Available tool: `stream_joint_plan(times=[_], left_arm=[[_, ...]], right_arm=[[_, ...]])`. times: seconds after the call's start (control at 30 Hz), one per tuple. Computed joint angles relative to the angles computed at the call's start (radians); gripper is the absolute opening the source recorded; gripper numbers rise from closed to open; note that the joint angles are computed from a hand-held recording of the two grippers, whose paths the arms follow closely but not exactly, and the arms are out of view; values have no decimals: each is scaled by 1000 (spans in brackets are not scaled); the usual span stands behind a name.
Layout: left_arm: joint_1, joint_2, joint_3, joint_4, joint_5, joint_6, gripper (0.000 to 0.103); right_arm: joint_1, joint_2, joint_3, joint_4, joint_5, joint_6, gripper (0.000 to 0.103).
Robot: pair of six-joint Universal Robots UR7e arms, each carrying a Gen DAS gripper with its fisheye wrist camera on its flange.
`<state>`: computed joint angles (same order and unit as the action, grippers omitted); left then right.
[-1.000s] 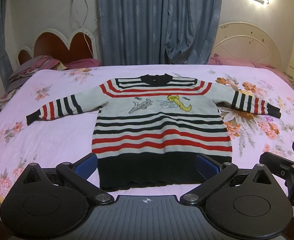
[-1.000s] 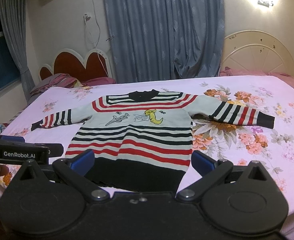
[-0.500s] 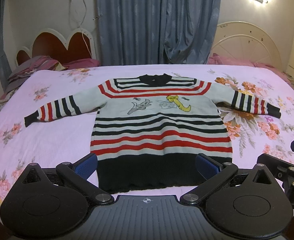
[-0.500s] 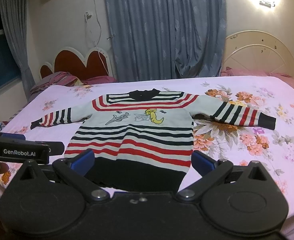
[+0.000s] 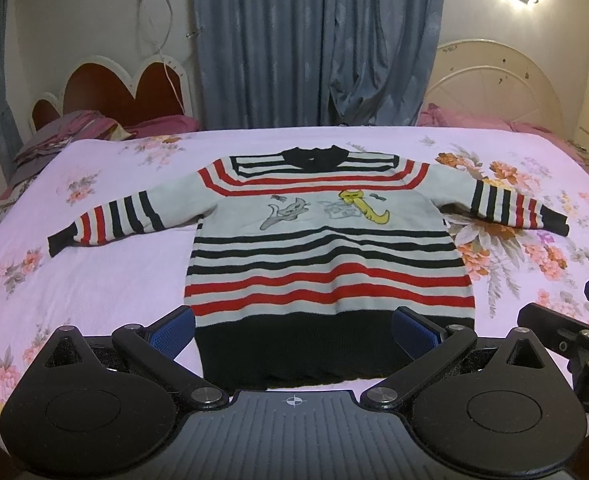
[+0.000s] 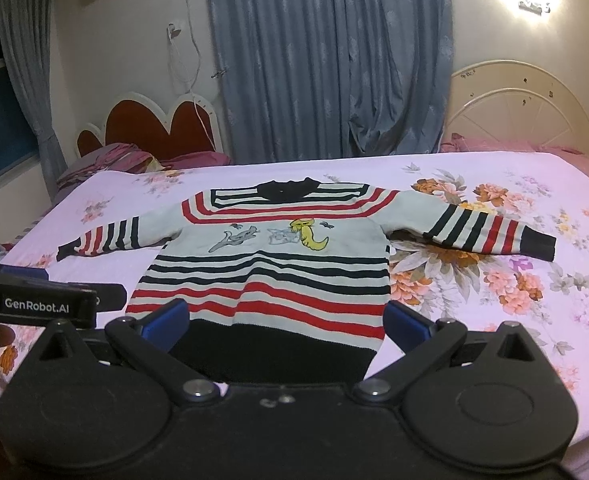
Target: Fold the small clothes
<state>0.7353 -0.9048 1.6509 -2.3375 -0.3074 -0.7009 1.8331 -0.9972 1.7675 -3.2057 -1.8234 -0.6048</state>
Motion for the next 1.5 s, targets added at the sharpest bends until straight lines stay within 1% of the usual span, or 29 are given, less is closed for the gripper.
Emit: stream_joint_plan(times=[0.23,0.37,0.53,0.67,0.87,1.0,1.07,1.17,1.27,1.33,1.47,1.5], left_arm=[[27,1,-10,-61,-11,78,103],[47,13,-23,-151,-21,174,103],[86,33,-69,-233,-55,299,103],[119,61,-118,-309,-72,433,103],[176,89,-191,-392,-131,581,103],[216,112,-235,-484,-195,703,103],[233,126,-262,-494,-217,734,103],[259,159,-314,-512,-240,771,103],[279,201,-375,-502,-251,780,103],[292,231,-415,-507,-260,792,103],[310,323,-533,-530,-251,822,103],[314,350,-570,-523,-245,825,103]], right_arm=[[10,40,-33,-6,-22,18,102],[19,71,-58,-20,-49,31,102],[28,115,-101,-44,-79,63,102],[34,161,-155,-50,-113,94,102],[44,235,-237,-82,-167,131,102],[51,289,-301,-116,-217,136,102],[52,320,-341,-132,-245,134,102],[50,356,-402,-123,-290,137,102],[35,375,-453,-96,-308,156,102],[20,382,-481,-75,-302,167,100],[-14,405,-559,-37,-296,156,96],[-23,410,-585,-1,-308,161,95]])
